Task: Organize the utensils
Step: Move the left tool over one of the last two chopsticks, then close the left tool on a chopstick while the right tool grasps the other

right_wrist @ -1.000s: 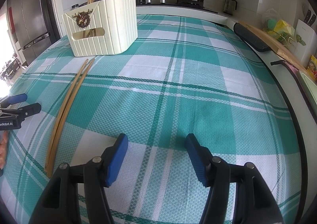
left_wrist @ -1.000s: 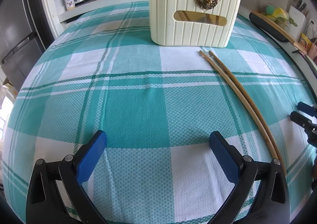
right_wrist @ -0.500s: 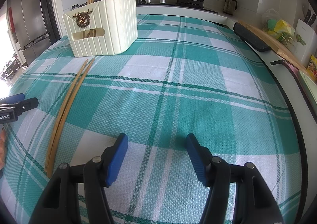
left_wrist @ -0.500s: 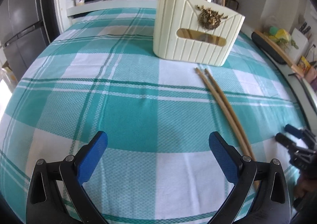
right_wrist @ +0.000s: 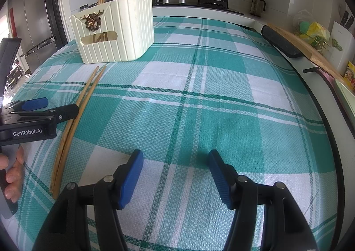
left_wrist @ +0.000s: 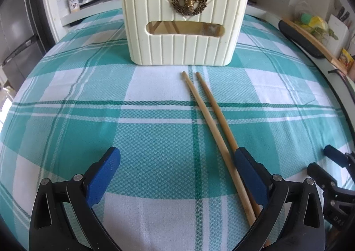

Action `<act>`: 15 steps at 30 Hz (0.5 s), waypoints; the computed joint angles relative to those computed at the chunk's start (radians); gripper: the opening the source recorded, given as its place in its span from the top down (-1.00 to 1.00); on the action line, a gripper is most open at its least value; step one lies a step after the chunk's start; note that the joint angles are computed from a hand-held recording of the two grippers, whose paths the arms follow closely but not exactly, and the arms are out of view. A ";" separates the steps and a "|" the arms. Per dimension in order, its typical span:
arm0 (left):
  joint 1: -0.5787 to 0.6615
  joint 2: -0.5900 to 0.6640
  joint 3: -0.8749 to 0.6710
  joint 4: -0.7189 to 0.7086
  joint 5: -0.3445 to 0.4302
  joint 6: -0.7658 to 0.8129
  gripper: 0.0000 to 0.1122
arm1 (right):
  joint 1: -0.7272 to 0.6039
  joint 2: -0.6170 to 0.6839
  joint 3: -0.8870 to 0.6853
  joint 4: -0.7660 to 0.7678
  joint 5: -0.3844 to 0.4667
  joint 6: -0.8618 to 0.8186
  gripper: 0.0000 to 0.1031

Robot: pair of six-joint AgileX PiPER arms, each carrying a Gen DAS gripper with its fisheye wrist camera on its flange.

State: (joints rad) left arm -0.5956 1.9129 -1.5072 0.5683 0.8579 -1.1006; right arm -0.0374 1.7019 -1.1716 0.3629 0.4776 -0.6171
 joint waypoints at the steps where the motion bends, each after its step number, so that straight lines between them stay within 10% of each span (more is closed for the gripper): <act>1: 0.008 0.000 0.002 -0.012 0.000 0.012 -0.83 | 0.000 -0.002 0.003 0.000 0.000 0.000 -0.21; 7: -0.002 0.002 -0.007 -0.015 0.029 0.028 -0.74 | 0.000 -0.002 0.002 -0.001 -0.001 0.000 -0.21; 10: -0.018 -0.028 0.021 -0.005 0.003 0.053 -0.12 | 0.000 -0.002 0.002 0.000 0.000 0.001 -0.21; 12: -0.024 -0.048 0.043 -0.004 -0.012 0.072 0.68 | 0.000 -0.002 0.002 -0.001 -0.001 0.001 -0.21; 15: -0.020 -0.086 0.100 0.012 -0.034 0.062 0.92 | 0.000 -0.002 0.002 -0.002 -0.001 0.002 -0.21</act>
State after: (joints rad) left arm -0.6157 1.8267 -1.4068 0.5803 0.8235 -1.0383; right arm -0.0371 1.7000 -1.1697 0.3608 0.4770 -0.6154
